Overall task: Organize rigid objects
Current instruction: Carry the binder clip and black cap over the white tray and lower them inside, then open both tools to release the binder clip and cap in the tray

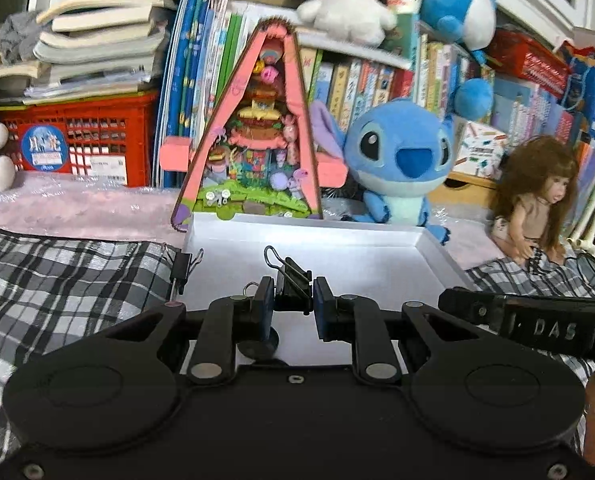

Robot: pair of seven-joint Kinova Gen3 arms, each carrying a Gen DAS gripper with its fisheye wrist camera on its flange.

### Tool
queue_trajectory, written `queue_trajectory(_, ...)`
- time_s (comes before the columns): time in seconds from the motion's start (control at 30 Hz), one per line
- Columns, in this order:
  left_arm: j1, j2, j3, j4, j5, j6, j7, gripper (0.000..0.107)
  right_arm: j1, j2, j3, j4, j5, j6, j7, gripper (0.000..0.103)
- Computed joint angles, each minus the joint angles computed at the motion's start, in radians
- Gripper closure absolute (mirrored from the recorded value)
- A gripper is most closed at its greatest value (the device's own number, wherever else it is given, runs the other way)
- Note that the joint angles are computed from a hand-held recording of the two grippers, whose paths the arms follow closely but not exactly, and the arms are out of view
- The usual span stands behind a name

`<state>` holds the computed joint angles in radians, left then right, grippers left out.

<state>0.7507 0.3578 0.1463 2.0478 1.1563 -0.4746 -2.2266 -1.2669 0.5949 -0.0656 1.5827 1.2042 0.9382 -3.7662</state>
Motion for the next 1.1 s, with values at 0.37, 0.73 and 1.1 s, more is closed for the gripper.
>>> queue_trajectory(0.37,-0.054,0.092,-0.017,-0.091,0.086,0.061,-0.106,0.088,0.08,0.057,0.037,-0.062,-0.1,-0.088,0.105,0.065)
queue_trajectory(0.73,-0.053,0.151,-0.032,-0.138,0.127,0.078,-0.149,0.088,0.078,0.106,0.089,-0.119,-0.202,-0.126,0.235,0.065)
queue_trajectory(1.1,-0.065,0.17,-0.014,-0.143,0.13,0.064,-0.167,0.088,0.067,0.132,0.13,-0.144,-0.267,-0.145,0.299,0.065)
